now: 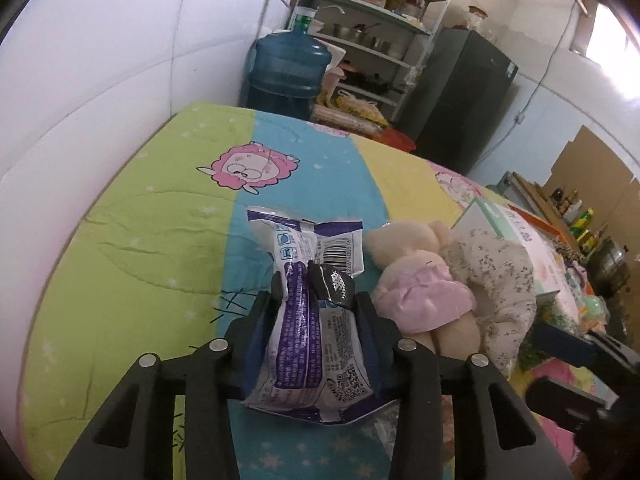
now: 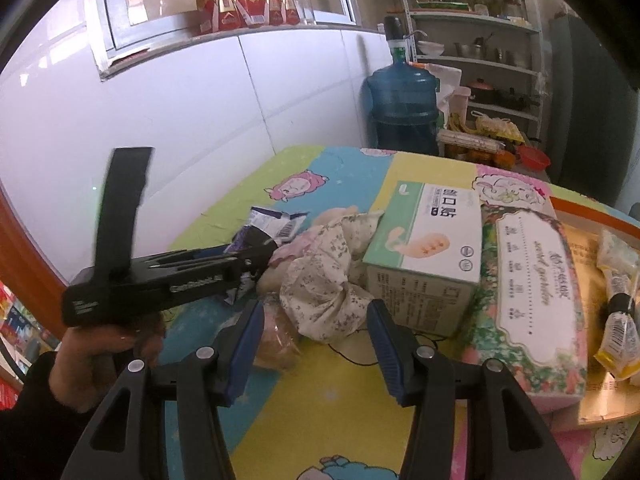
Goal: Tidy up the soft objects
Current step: 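Grasp the purple snack bag with the left gripper while the right gripper grasps the white floral cloth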
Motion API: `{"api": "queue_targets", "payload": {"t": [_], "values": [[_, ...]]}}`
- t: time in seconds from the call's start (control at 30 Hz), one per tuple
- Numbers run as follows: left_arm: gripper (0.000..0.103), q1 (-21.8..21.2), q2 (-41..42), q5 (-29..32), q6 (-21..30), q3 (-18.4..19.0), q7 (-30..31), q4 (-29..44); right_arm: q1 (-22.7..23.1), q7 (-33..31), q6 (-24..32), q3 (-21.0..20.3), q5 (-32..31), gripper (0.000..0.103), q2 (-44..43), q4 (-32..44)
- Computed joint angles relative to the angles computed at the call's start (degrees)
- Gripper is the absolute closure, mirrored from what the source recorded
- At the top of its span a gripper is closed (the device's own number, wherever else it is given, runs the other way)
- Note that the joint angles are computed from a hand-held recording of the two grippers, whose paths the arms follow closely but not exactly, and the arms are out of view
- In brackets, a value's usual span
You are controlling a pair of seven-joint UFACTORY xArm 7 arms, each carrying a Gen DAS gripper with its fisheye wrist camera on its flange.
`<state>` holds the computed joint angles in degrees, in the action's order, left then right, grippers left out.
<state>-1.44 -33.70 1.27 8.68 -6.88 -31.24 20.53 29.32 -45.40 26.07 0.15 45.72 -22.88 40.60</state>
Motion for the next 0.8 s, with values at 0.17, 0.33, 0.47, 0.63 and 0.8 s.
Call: {"api": "queue_targets", "payload": {"t": [0.17, 0.33, 0.47, 0.63, 0.8], "values": [[0.063, 0.04, -2.84, -0.12, -0.89, -0.16, -0.39, -1.78, -0.37, 1.31, -0.86, 1.10, -0.73, 0.050, 2.48, 0.85], [0.063, -0.12, -4.92, -0.41, -2.28, -0.09, -0.50, -3.26, -0.10, 1.72, -3.06, 1.85, -0.81, 0.054, 4.10, 1.20], [0.063, -0.58, -6.98, -0.92, -2.76, 0.67, -0.17, -4.83, -0.74, 3.42, -4.08, 2.68, -2.23, 0.088, 4.81, 1.39], [0.063, -0.65, -9.64, -1.43, -3.44, 0.68, -0.11, -6.65, -0.07, 3.10, -5.03, 2.23, -1.83, 0.093, 3.64, 0.33], [0.063, -0.49, -12.55, -1.51, -3.00, -0.10, -0.53, -8.09, 0.87, 3.70, -6.40, 1.66, -2.70, 0.094, 1.38, -0.79]]}}
